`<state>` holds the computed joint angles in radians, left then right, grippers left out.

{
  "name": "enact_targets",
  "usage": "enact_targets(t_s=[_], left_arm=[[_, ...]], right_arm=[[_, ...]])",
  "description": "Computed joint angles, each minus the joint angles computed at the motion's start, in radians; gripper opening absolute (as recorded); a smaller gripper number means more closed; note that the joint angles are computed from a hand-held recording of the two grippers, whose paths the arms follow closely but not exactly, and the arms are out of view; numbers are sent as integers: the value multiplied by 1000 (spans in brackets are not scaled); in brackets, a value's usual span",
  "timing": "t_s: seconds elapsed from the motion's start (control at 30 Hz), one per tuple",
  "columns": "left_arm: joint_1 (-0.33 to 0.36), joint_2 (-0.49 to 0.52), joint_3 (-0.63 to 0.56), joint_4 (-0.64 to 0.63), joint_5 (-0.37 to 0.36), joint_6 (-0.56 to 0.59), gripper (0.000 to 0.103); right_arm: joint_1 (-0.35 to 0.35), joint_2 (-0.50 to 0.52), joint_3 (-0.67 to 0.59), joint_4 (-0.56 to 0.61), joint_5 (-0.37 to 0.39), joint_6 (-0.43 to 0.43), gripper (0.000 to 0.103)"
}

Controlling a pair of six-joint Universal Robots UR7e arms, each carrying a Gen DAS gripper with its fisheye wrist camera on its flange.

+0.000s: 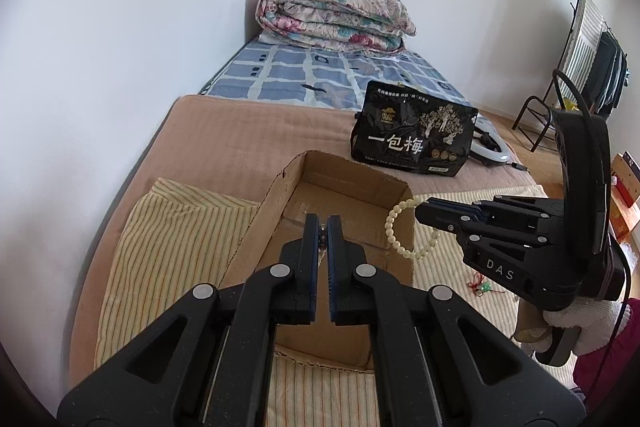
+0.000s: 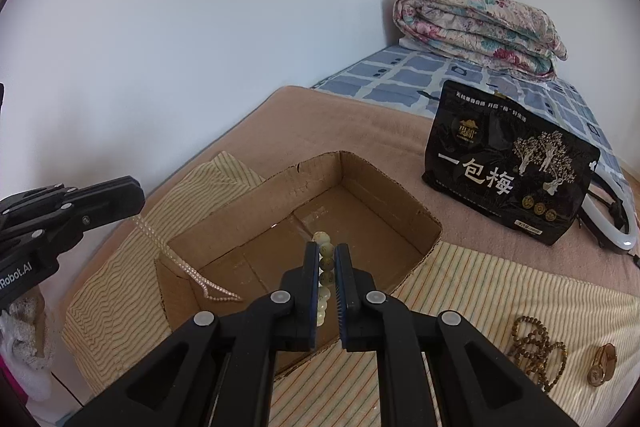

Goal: Organize jewelry
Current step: 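Carry the bracelet and pearl necklace into the cardboard box and release both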

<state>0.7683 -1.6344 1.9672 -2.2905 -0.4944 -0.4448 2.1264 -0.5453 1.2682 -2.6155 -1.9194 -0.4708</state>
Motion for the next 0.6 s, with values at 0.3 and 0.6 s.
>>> enact_targets(t_s=[0.3, 0.6], left_arm=[[55, 2, 27, 26, -32, -32, 1], [57, -13, 27, 63, -33, -74, 33]], right_arm=[[-6, 47, -34, 24, -16, -2, 10], [8, 31, 2, -50, -31, -29, 64]])
